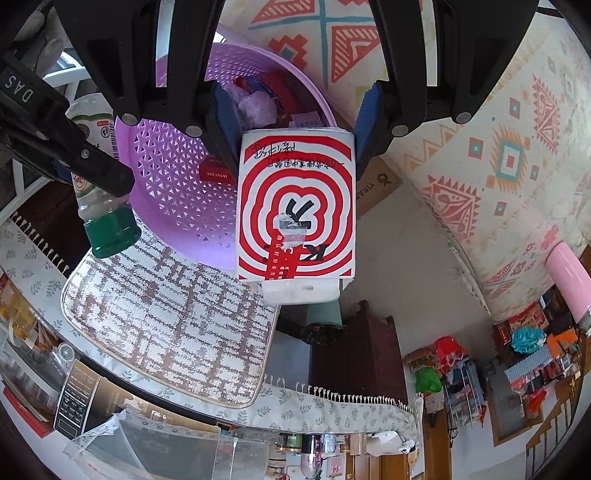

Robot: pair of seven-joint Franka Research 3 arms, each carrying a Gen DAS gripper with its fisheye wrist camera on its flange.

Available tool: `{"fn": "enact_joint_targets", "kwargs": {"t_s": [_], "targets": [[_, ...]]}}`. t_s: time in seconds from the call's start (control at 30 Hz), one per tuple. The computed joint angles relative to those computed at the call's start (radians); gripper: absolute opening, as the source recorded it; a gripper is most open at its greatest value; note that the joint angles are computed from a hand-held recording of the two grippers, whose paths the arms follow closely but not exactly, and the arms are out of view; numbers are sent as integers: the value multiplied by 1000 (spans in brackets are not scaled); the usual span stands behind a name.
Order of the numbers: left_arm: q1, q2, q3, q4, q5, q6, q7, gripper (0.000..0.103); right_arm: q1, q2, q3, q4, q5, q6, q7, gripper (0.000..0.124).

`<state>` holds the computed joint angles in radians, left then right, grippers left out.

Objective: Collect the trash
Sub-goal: 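Lower the spiral box and spice jar over the pink basket opening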

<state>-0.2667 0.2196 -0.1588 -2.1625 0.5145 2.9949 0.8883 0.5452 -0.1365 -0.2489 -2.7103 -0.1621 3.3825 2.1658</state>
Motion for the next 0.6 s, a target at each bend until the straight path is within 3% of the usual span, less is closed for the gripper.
{"fn": "enact_joint_targets", "kwargs": {"t_s": [0.33,0.5,0.6], "targets": [[-2,7,-4,8,-13,11,13,53,42,12,-67,8,-85,10,73,40],[-4,-12,1,-10,-5,32,5,53,30,20,-78,12,-161,26,139,40],[-11,-28,10,-23,11,46,-15,53,-8,21,-50,11,-190,37,167,40]]}}
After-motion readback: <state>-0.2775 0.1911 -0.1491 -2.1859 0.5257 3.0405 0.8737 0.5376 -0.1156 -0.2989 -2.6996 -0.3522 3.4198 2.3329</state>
